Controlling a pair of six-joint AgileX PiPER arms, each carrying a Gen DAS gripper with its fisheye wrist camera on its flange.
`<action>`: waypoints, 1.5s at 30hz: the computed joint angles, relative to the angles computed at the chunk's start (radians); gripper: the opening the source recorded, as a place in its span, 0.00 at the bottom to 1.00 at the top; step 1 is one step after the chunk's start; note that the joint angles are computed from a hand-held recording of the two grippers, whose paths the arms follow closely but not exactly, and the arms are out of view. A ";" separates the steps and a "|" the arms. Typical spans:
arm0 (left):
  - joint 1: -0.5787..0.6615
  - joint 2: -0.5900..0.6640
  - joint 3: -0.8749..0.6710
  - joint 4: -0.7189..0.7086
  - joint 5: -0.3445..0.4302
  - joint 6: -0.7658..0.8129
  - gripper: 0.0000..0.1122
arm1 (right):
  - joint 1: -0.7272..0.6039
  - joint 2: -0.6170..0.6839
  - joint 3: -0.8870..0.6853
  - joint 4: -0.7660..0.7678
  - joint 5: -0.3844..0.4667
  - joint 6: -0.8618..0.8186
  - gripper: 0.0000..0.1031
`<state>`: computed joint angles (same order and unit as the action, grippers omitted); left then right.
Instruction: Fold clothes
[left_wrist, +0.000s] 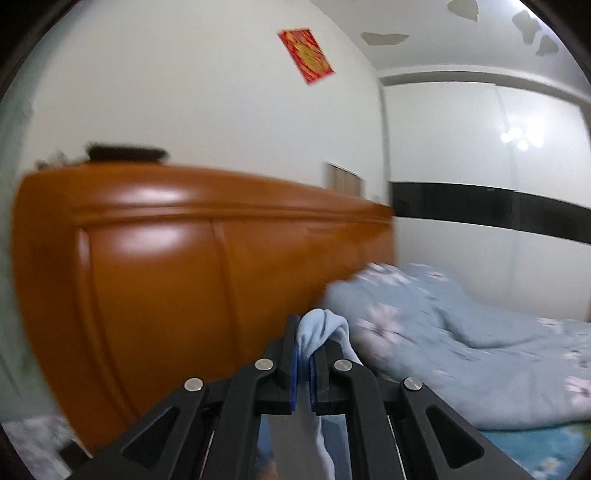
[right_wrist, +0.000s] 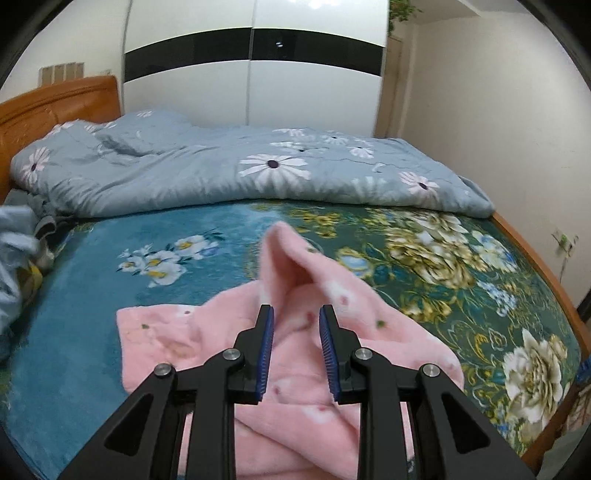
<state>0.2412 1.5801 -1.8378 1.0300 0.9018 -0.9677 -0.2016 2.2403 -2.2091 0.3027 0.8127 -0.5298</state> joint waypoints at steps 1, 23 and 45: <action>0.021 0.019 -0.027 -0.010 0.014 0.015 0.04 | 0.006 0.003 -0.004 -0.004 -0.002 0.000 0.25; 0.060 -0.007 0.633 -0.480 -0.301 0.114 0.70 | -0.102 -0.108 0.290 0.205 -0.049 -0.263 0.53; -0.725 0.705 -0.119 -0.952 -0.332 0.317 0.70 | -0.295 0.045 0.210 0.322 0.047 -0.333 0.56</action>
<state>-0.4834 2.2848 -1.9566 0.0777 0.5694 -0.6507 -0.4967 2.2850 -1.9988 0.6242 0.8595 -0.8629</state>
